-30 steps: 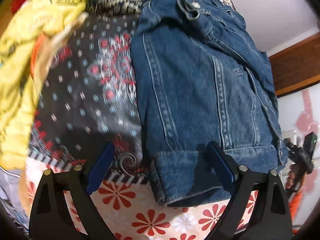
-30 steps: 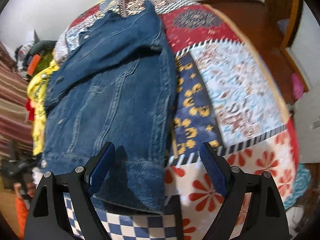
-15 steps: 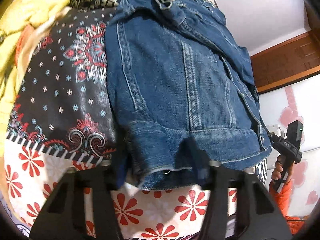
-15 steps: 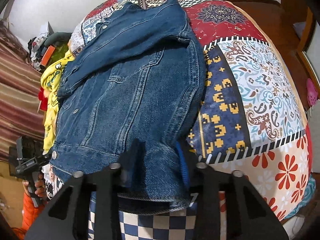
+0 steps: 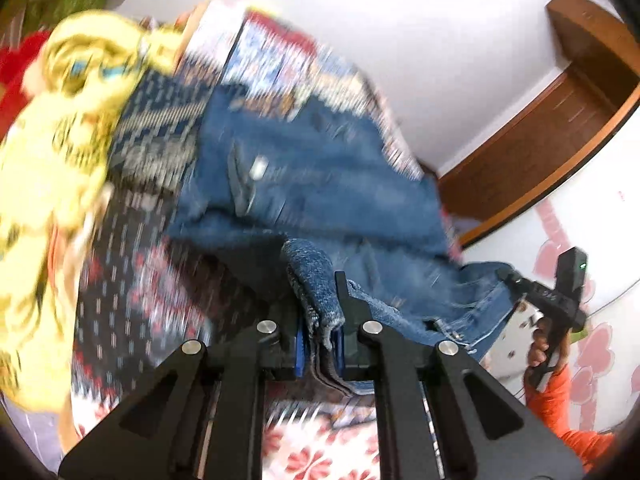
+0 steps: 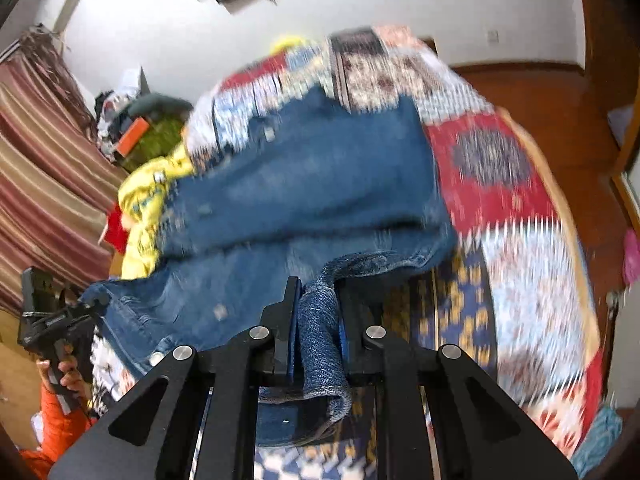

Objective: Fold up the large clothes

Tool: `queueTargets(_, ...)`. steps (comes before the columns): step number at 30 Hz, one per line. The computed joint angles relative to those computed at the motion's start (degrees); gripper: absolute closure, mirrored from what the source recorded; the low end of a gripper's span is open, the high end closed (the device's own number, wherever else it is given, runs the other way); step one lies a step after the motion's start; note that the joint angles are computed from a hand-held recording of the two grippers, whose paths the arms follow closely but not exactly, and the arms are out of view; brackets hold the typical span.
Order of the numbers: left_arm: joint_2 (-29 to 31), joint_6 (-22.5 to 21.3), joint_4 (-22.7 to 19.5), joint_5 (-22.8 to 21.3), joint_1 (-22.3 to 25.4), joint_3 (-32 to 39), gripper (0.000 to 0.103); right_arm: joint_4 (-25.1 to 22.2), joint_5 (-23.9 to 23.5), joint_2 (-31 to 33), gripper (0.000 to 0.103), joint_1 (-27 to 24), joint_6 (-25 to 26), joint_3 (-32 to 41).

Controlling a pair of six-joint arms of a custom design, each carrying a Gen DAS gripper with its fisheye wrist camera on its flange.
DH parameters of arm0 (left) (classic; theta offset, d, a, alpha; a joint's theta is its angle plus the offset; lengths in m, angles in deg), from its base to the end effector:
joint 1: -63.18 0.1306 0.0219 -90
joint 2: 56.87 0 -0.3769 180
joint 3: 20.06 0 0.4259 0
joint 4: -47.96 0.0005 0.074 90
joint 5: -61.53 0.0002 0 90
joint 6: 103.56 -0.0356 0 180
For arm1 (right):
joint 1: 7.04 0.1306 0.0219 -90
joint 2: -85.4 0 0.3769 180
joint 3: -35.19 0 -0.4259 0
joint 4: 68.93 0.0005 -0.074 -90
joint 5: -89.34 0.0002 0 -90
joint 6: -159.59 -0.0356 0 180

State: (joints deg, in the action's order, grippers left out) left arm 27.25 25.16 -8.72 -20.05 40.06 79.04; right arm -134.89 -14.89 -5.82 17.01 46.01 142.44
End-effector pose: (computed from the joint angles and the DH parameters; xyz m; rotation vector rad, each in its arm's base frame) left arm 0.4356 -0.1922 0.5428 -0.2469 2.3856 -0.7036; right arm 0.4450 0.2076 0.5622 -0.1304 2.4760 0.6718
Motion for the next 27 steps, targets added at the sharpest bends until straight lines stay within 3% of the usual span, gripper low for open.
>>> queueTargets(5,5.5,-3.42,0.2,-1.23,3.93,9.79,0.093,1.77,1.84,4.59,0.09,-1.12,1.08,8.59)
queueTargets(10,12.62,0.12,1.71,1.42,8.37,16.98,0.093,2.67,3.38,12.0,0.09,-2.15,0.23,18.25)
queueTargets(15,22.66,0.38,-1.93,0.57,10.18,26.76,0.093,0.49,4.76,21.59,0.09,-2.41,-1.1,28.55)
queueTargets(20,30.74,0.44,-4.8,1.58,11.71,31.96,0.093,-3.02,6.04,29.99,0.09,-2.86,-0.89,36.3)
queueTargets(23,35.48,-0.95,-8.12,1.47,11.95,35.15,0.092,-5.77,6.62,33.88,0.09,-3.04,-0.57,38.36)
queueTargets(27,37.87,-2.38,-9.31,2.37,12.06,35.19,0.087,-6.9,6.03,35.82,0.087,-3.55,-1.22,38.19)
